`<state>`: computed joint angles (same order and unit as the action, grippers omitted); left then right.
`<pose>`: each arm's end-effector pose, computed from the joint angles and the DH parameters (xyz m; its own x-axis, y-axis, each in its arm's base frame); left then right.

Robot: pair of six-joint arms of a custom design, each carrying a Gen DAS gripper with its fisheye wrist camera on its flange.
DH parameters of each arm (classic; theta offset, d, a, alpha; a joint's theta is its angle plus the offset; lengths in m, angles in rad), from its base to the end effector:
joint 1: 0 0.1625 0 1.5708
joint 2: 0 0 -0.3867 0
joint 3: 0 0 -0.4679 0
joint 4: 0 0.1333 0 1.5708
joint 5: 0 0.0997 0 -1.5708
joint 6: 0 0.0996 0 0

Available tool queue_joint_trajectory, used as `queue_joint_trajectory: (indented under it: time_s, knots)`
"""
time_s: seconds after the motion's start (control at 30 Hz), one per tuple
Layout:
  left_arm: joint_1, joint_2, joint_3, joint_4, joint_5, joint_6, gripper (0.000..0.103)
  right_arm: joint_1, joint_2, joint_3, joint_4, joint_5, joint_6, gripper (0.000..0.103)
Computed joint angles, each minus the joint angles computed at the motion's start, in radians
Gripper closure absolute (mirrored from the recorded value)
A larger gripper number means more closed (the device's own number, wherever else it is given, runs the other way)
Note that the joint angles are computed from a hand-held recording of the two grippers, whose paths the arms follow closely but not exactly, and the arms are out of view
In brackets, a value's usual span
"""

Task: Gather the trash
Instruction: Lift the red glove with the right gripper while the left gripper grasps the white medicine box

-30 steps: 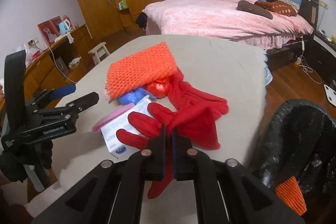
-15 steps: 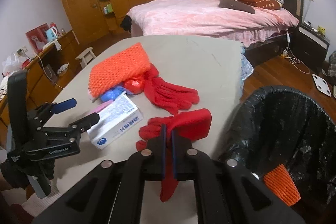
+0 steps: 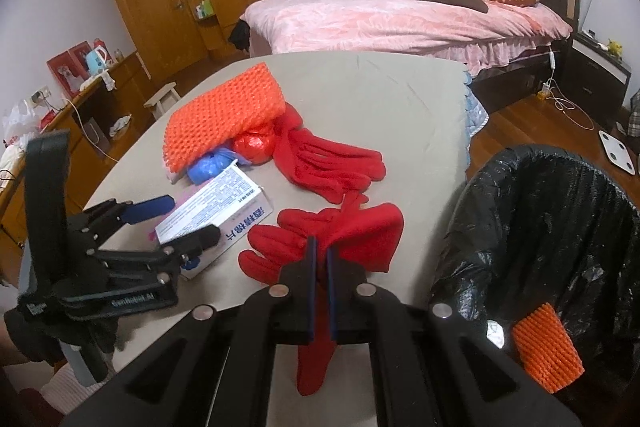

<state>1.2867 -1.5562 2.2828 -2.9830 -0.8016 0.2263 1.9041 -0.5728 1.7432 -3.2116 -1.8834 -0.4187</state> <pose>0.0605 -0.5155 0.2461 -0.7437 -0.0490 -0.6667 0.3939 0.7737 -0.4962 0.3061 -0.5704 -0.0981 -0.7446 -0.5065 0.4347 -0.6506 0.6966 -0.3026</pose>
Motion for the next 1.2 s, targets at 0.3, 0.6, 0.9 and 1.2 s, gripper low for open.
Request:
queue_joint_trajectory:
  time_s: [0.3, 0.6, 0.9, 1.2]
  knots:
    - [0.003, 0.003, 0.001, 0.009, -0.023, -0.004, 0.046, -0.002, -0.004, 0.004, 0.011, -0.006, 0.009, 0.098]
    - [-0.076, -0.064, 0.043, -0.082, 0.021, 0.024, 0.049, 0.011, -0.023, 0.011, 0.006, 0.008, 0.006, 0.098]
    - [-0.042, 0.000, 0.029, -0.131, 0.093, 0.098, 0.044, 0.008, -0.016, 0.010, 0.025, -0.009, 0.011, 0.098]
    - [-0.063, -0.060, 0.083, -0.167, 0.092, 0.125, 0.036, 0.004, -0.012, 0.003, 0.041, -0.012, 0.016, 0.098]
